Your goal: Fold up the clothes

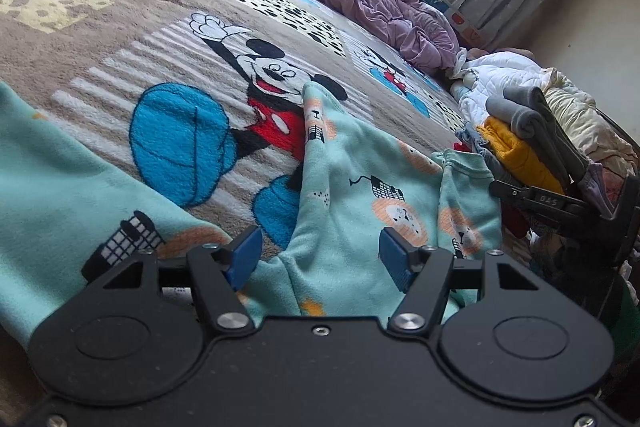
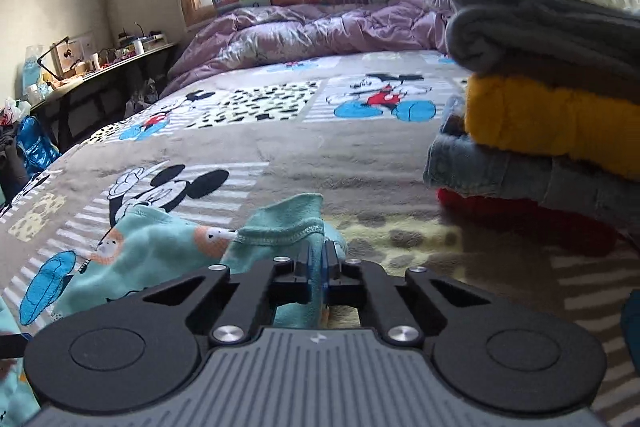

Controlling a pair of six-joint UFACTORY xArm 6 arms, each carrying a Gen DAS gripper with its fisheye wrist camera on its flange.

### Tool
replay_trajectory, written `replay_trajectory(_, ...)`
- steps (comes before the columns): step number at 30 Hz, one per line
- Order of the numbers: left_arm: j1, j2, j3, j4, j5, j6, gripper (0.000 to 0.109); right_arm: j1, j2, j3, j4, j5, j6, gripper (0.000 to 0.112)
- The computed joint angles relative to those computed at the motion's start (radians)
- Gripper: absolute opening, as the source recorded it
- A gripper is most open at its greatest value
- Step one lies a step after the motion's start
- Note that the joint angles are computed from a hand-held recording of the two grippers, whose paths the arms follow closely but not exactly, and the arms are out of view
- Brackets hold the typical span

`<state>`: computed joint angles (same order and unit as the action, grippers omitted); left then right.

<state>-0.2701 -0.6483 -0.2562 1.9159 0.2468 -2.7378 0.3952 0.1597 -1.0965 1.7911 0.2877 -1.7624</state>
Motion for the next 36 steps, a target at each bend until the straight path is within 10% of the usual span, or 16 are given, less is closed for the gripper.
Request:
replay_trajectory(10, -0.017, -0.028, 0.024, -0.054, 0.021, 0.043, 0.064, 0.014, 0.009, -0.013, -0.176, -0.018, 0.177, 0.011)
replay_trajectory(16, 0.002, -0.047, 0.034, -0.021, -0.005, 0.026, 0.064, 0.042, 0.064, -0.047, -0.26, -0.074, 0.253, 0.033)
replay_trajectory(31, -0.005, -0.053, 0.041, -0.053, 0.002, 0.061, 0.064, 0.008, -0.024, -0.005, -0.041, -0.076, 0.061, 0.004)
replay_trajectory(36, -0.015, -0.082, 0.062, -0.101, 0.007, 0.122, 0.064, 0.011, 0.008, -0.024, -0.185, -0.048, 0.205, 0.041)
